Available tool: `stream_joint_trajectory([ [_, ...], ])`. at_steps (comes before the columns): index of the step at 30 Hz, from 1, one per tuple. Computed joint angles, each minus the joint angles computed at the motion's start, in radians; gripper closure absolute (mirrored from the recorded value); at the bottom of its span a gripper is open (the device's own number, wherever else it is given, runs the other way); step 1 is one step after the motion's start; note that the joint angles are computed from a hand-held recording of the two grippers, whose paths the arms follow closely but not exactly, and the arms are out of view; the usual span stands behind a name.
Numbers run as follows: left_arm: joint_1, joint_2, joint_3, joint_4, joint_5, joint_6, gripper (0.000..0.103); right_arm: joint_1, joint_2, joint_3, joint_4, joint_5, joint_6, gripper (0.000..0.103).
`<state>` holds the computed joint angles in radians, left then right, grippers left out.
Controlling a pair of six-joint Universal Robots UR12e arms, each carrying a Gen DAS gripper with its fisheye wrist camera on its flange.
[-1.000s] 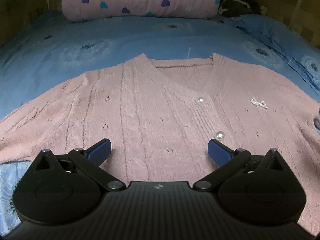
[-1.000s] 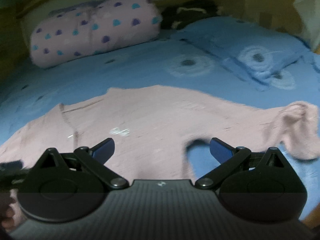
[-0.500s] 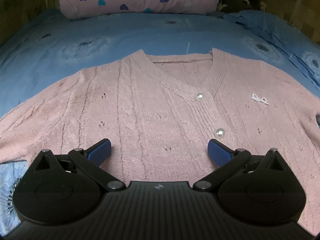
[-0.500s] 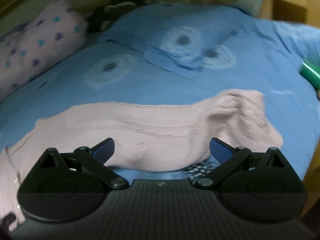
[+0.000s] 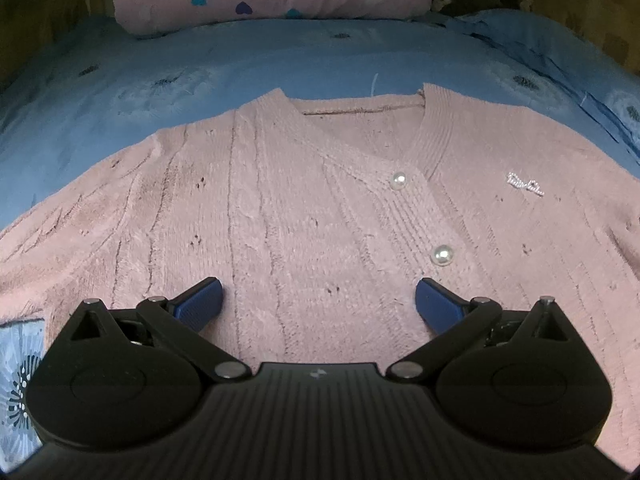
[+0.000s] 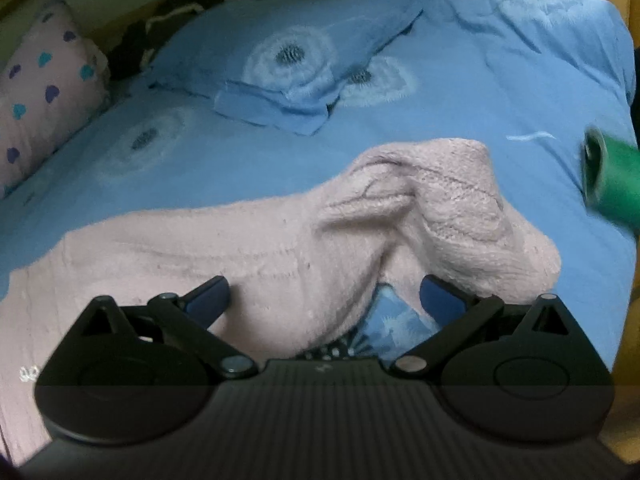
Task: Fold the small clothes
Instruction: 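Move the right tool to the cardigan sleeve cuff and close on it, then carry the held sleeve across the cardigan body and open the right tool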
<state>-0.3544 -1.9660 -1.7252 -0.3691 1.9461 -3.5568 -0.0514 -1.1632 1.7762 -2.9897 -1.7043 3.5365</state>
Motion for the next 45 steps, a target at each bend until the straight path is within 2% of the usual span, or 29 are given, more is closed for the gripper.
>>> stream_joint_trajectory([
  [7, 0.000, -0.003, -0.002, 0.007, 0.006, 0.006, 0.000, -0.028, -0.001, 0.009, -0.040, 0.078, 0.017, 0.000],
  [9, 0.000, -0.002, -0.002, 0.007, 0.005, 0.006, 0.000, -0.031, 0.002, 0.010, -0.057, 0.085, 0.033, 0.004],
  [10, 0.000, -0.001, -0.003, 0.007, 0.004, 0.006, 0.000, -0.031, 0.003, 0.010, -0.065, 0.079, 0.037, 0.011],
  [11, 0.000, -0.002, -0.002, 0.006, 0.004, 0.006, 0.000, -0.030, 0.003, 0.011, -0.074, 0.073, 0.036, 0.023],
  [15, 0.002, 0.002, -0.002, 0.001, -0.005, 0.002, 0.000, -0.031, 0.006, 0.016, -0.108, 0.073, 0.035, 0.051],
  [17, 0.004, 0.005, -0.003, 0.000, -0.010, 0.000, 0.000, -0.035, 0.006, 0.019, -0.123, 0.078, 0.048, 0.071],
  [19, 0.005, 0.007, -0.004, -0.002, -0.015, -0.003, 0.000, -0.037, 0.007, 0.021, -0.137, 0.082, 0.063, 0.085],
  [22, 0.008, 0.011, -0.005, 0.002, -0.026, -0.011, 0.000, -0.040, 0.008, 0.025, -0.187, 0.105, 0.042, 0.087],
  [27, 0.014, 0.016, -0.009, 0.009, -0.034, -0.026, 0.000, -0.025, 0.002, 0.026, -0.280, 0.141, -0.058, 0.088],
  [31, 0.017, 0.022, -0.014, 0.013, -0.036, -0.036, 0.000, -0.001, -0.008, 0.012, -0.309, 0.159, -0.138, 0.088],
  [37, 0.020, 0.030, -0.021, 0.024, -0.038, -0.045, 0.000, 0.035, -0.017, -0.013, -0.351, 0.227, -0.234, 0.088],
  [43, 0.035, 0.046, -0.033, 0.038, -0.049, -0.065, 0.000, 0.068, -0.017, -0.024, -0.371, 0.317, -0.332, 0.089],
  [45, 0.041, 0.051, -0.037, 0.037, -0.044, -0.083, 0.000, 0.079, -0.018, -0.023, -0.352, 0.355, -0.358, 0.089],
])
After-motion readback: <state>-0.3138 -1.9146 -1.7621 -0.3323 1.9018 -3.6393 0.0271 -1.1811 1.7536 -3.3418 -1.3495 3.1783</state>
